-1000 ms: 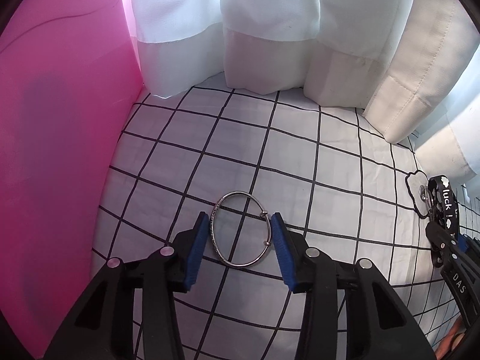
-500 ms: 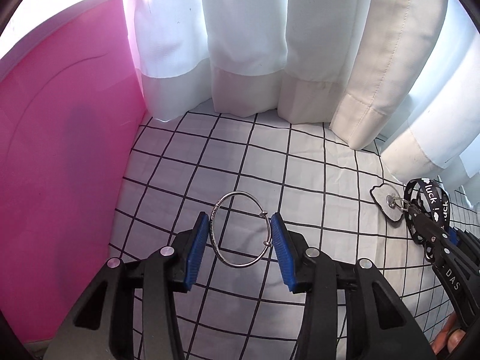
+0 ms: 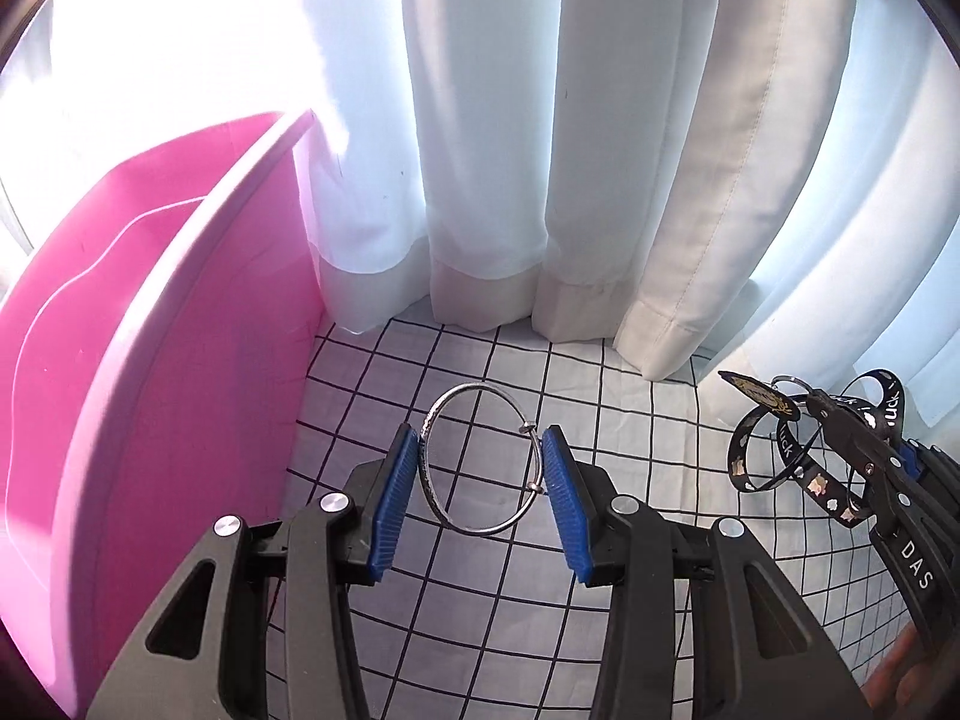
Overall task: Organize jewelry
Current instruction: 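Carry the bangle and lanyard with both tools over the pink tub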
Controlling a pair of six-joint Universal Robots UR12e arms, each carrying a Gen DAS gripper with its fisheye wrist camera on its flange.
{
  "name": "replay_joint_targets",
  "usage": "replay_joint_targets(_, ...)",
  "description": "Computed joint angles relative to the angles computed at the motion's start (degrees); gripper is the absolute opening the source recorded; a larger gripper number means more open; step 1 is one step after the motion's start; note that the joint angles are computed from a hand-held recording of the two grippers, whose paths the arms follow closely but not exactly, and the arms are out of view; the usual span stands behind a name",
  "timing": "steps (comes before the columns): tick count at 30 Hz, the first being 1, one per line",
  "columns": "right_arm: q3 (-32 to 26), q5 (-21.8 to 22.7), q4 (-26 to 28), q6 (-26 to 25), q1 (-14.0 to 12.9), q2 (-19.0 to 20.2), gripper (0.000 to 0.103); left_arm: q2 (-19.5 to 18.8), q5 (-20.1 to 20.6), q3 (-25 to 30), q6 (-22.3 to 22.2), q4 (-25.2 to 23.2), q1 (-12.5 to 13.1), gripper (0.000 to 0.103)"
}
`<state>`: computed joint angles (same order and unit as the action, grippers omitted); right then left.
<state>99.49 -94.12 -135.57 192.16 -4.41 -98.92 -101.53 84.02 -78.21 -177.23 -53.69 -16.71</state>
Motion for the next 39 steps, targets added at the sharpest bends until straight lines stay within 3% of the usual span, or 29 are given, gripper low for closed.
replay_joint_targets(8, -4.4, 1.0, -2.6, -2.6, 2.3, 1.7, 0.020, 1.4, 0.2, 1.7, -2.2, 2.9, 1.3, 0.042)
replay_joint_targets(14, -9.3, 3.9, -5.2, -5.7, 4.8, 4.4, 0.020, 2.5, 1.4, 3.0, -4.2, 5.3, 3.6, 0.042)
replay_joint_targets(19, -14.6, 7.4, -6.7, -8.3, 8.0, 8.2, 0.020, 3.1, 4.6, 4.0, -5.9, 6.8, 6.4, 0.042)
replay_joint_targets(23, -18.9, 10.4, -6.8, -9.9, 10.8, 11.6, 0.020, 3.4, 7.9, 4.5, -6.9, 5.3, 8.9, 0.042)
replay_joint_targets(31, -27.3, 13.8, -0.9, -12.3, 15.2, 19.1, 0.020, 3.4, 12.6, 3.5, -8.1, 0.7, 13.0, 0.042)
replay_joint_targets(39, -32.8, 13.3, 7.7, -13.0, 16.5, 23.6, 0.020, 1.6, 12.4, 4.8, -9.8, -2.7, 14.8, 0.042)
